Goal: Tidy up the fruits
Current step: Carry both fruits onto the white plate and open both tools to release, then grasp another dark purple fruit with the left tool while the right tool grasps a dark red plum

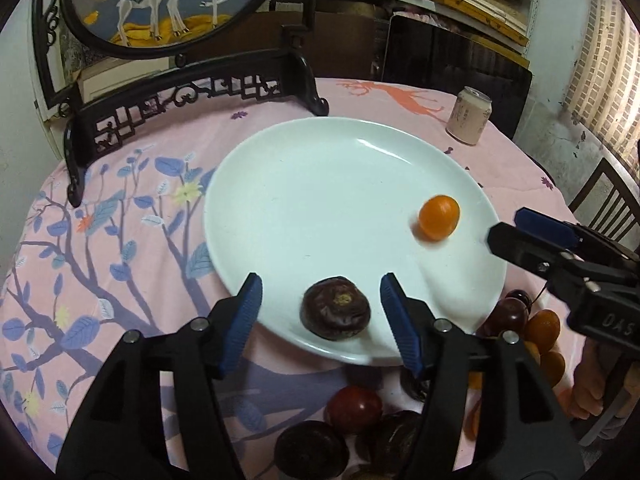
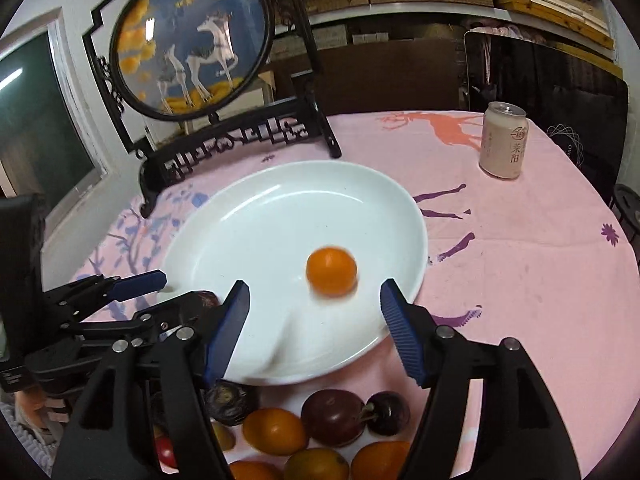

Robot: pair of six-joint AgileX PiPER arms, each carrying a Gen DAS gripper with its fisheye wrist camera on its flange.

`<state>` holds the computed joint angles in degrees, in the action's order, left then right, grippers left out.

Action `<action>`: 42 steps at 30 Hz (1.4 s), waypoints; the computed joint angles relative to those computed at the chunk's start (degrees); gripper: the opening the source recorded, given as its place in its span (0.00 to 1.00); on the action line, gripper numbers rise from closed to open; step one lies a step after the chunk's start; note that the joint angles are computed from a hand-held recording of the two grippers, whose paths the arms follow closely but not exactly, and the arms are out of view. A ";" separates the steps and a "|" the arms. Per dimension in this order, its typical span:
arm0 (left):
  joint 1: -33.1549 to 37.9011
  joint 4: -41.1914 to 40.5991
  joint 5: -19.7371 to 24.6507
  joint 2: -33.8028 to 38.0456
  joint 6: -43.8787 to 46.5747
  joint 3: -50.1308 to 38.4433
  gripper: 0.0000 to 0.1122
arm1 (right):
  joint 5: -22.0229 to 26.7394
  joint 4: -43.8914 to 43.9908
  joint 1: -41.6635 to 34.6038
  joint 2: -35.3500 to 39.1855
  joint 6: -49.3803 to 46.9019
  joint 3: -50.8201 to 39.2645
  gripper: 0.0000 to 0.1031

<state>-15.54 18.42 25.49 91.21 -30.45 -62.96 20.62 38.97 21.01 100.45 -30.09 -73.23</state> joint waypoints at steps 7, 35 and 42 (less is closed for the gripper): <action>-0.95 10.13 -0.71 -8.33 -9.75 8.06 0.65 | -5.50 19.09 -2.18 -8.63 -15.32 11.90 0.88; -2.77 26.71 7.02 -17.44 -29.72 21.74 0.80 | 2.61 45.93 -11.99 -21.12 -36.85 28.10 0.97; -5.34 28.48 6.60 -15.14 -29.55 21.26 0.79 | 3.08 40.61 -10.59 -21.39 -33.72 28.78 0.97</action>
